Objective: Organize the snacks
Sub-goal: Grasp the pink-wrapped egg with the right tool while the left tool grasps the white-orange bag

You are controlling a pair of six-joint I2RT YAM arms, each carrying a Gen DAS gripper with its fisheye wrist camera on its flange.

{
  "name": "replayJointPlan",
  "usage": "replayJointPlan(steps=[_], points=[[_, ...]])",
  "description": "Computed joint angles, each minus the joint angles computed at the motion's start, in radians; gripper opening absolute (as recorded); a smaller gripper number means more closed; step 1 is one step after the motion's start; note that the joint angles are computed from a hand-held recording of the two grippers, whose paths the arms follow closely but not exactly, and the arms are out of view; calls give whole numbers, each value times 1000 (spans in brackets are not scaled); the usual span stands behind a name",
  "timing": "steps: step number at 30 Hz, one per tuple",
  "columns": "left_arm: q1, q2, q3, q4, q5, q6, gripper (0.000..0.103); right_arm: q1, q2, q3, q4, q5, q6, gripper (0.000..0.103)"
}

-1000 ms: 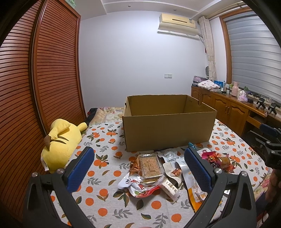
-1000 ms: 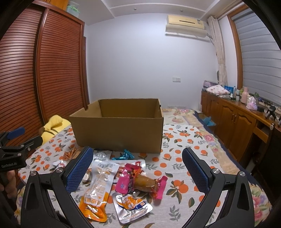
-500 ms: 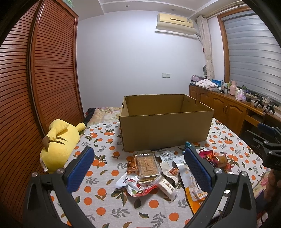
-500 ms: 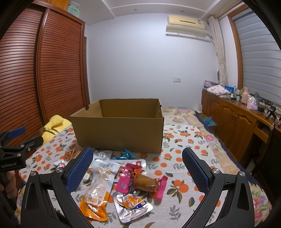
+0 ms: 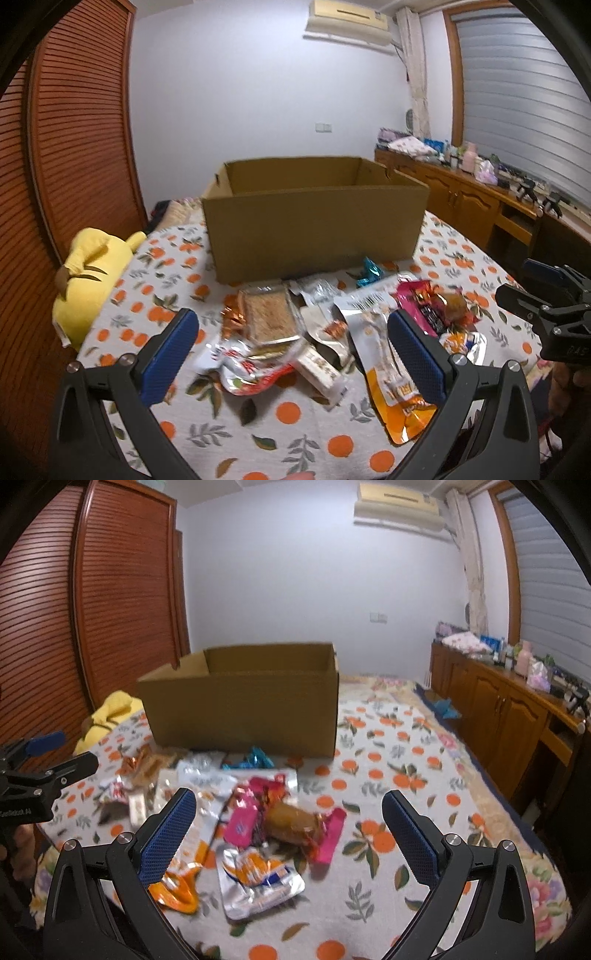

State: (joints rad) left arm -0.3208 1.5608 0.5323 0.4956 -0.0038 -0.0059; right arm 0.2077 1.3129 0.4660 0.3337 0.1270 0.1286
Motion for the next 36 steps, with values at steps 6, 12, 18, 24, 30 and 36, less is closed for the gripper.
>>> replayJointPlan(steps=[6,12,18,24,30,36], points=[[-22,89,77,-73,50,-7,100,-63,52,-1,-5,-107,-29,100],[-52,184,166,-141,58,-6,98,-136,154,56,-7,-234,-82,91],[-63,227,210,-173,69,-3,96,-156,256,167,-58,-313,-192,77],[-58,249,221,-179,82,-2,94,-150,331,279,-161,-369,-307,73],[-54,261,223,-178,95,-6,93,-160,409,361,-237,-381,-358,73],[-61,269,231,-183,98,1,89,-171,481,409,-275,-342,-409,65]])
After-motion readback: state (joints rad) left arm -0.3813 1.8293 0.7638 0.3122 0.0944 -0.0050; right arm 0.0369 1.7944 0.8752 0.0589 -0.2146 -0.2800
